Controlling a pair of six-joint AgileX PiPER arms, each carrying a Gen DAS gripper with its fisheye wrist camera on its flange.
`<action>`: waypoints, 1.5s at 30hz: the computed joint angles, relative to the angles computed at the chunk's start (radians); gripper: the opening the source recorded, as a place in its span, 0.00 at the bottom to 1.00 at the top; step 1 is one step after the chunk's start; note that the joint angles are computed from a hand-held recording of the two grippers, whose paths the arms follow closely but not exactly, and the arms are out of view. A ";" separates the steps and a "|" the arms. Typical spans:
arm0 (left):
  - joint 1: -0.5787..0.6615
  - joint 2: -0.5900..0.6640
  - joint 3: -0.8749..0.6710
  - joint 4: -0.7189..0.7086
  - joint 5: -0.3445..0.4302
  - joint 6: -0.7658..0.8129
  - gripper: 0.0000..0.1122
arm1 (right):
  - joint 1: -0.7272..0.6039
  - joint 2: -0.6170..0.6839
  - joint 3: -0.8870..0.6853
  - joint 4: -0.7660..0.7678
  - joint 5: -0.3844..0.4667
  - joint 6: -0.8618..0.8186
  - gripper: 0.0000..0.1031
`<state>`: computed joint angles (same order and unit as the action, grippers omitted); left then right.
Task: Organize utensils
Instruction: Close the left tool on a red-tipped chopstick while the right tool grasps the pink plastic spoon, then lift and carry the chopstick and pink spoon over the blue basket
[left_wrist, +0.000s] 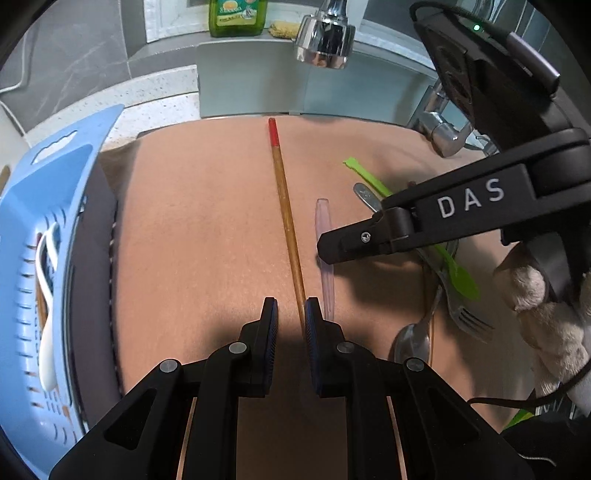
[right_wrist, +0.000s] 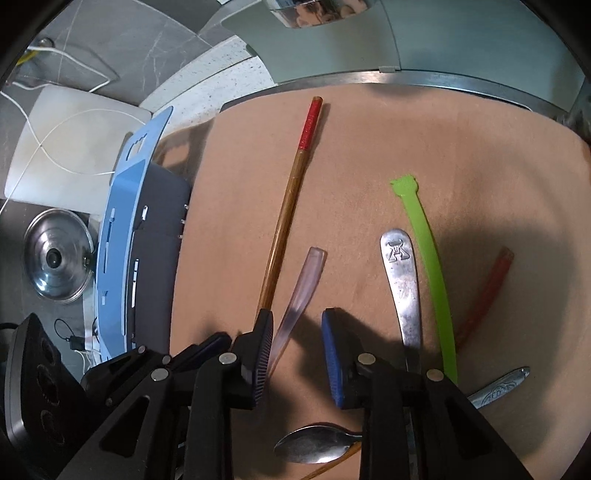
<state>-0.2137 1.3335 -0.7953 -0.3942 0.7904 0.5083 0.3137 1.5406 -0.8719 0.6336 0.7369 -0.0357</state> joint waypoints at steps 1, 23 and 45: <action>-0.002 0.008 -0.004 0.000 0.003 0.003 0.12 | 0.003 0.001 0.000 -0.004 -0.002 0.017 0.24; 0.095 -0.153 0.112 0.043 0.101 0.062 0.04 | 0.214 0.044 -0.125 -0.466 0.012 0.471 0.13; -0.029 0.152 -0.110 0.052 0.002 0.087 0.15 | 0.171 -0.025 -0.015 -0.323 -0.047 0.477 0.10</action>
